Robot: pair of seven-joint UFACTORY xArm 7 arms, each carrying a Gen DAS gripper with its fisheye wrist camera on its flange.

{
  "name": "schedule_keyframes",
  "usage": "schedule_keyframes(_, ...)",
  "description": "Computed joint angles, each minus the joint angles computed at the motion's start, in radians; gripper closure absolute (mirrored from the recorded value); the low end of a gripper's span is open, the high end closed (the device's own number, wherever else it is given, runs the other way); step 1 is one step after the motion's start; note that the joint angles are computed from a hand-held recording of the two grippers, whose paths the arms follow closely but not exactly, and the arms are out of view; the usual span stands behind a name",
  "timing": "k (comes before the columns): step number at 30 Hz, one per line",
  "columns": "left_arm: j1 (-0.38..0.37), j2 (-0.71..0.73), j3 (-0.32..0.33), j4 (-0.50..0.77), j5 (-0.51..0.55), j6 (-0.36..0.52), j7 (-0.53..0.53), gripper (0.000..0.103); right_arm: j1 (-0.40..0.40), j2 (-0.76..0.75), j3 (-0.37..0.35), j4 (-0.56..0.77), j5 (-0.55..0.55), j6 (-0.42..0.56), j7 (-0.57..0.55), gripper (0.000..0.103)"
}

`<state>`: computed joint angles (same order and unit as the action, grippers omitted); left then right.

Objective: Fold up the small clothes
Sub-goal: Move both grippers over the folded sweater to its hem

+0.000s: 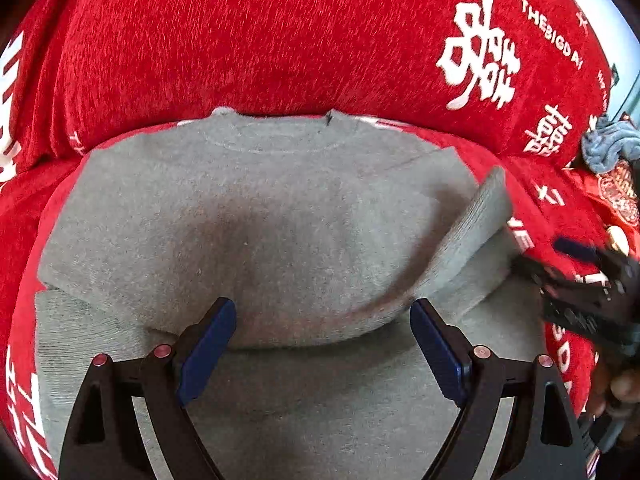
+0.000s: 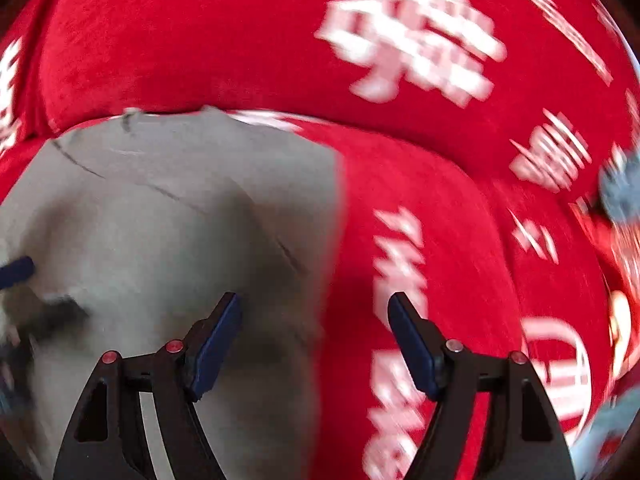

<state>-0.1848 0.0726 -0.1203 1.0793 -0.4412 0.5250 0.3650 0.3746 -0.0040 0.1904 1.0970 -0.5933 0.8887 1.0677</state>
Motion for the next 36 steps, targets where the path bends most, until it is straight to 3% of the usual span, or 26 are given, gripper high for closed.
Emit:
schedule_keyframes(3, -0.005, 0.023, -0.005, 0.033, -0.010, -0.007, -0.016, 0.013, -0.021, -0.113, -0.009, -0.117, 0.050, -0.129, 0.039, 0.024)
schedule_keyframes(6, -0.017, 0.053, -0.017, 0.066, 0.023, 0.025, -0.046, 0.013, -0.062, -0.121, -0.012, -0.129, 0.102, -0.250, 0.048, 0.024)
schedule_keyframes(9, -0.048, 0.029, -0.032, 0.017, 0.108, -0.003, -0.043, 0.013, -0.085, -0.070, -0.010, -0.080, 0.130, -0.302, 0.042, 0.024)
schedule_keyframes(12, -0.069, -0.013, -0.048, -0.044, 0.114, -0.041, 0.037, 0.013, -0.080, -0.001, -0.010, 0.003, 0.129, -0.277, 0.034, 0.024)
schedule_keyframes(14, -0.071, -0.030, -0.050, -0.054, 0.049, -0.030, 0.126, 0.013, -0.069, 0.004, -0.016, 0.009, 0.129, -0.289, 0.025, 0.024)
schedule_keyframes(19, -0.055, -0.037, -0.031, -0.017, -0.160, 0.105, 0.333, 0.013, -0.059, 0.030, -0.030, 0.040, 0.131, -0.276, 0.006, 0.024)
schedule_keyframes(22, -0.049, -0.054, -0.017, -0.027, -0.218, 0.152, 0.382, 0.014, -0.053, 0.110, -0.035, 0.120, 0.212, -0.223, -0.112, 0.024)
schedule_keyframes(24, -0.048, -0.070, -0.009, -0.045, -0.207, 0.140, 0.374, 0.013, -0.023, 0.150, -0.043, 0.173, 0.185, -0.113, -0.142, 0.024)
schedule_keyframes(28, -0.021, -0.103, 0.030, -0.058, -0.242, 0.153, 0.380, 0.013, 0.014, 0.102, -0.053, 0.089, 0.112, -0.058, -0.113, 0.024)
schedule_keyframes(33, 0.023, -0.080, 0.061, -0.034, -0.196, 0.106, 0.288, 0.013, 0.009, -0.011, -0.026, -0.020, -0.016, -0.096, 0.067, 0.024)
schedule_keyframes(36, 0.042, -0.044, 0.062, -0.028, -0.107, 0.048, 0.147, 0.013, -0.006, 0.001, -0.016, -0.030, 0.015, -0.229, 0.047, 0.024)
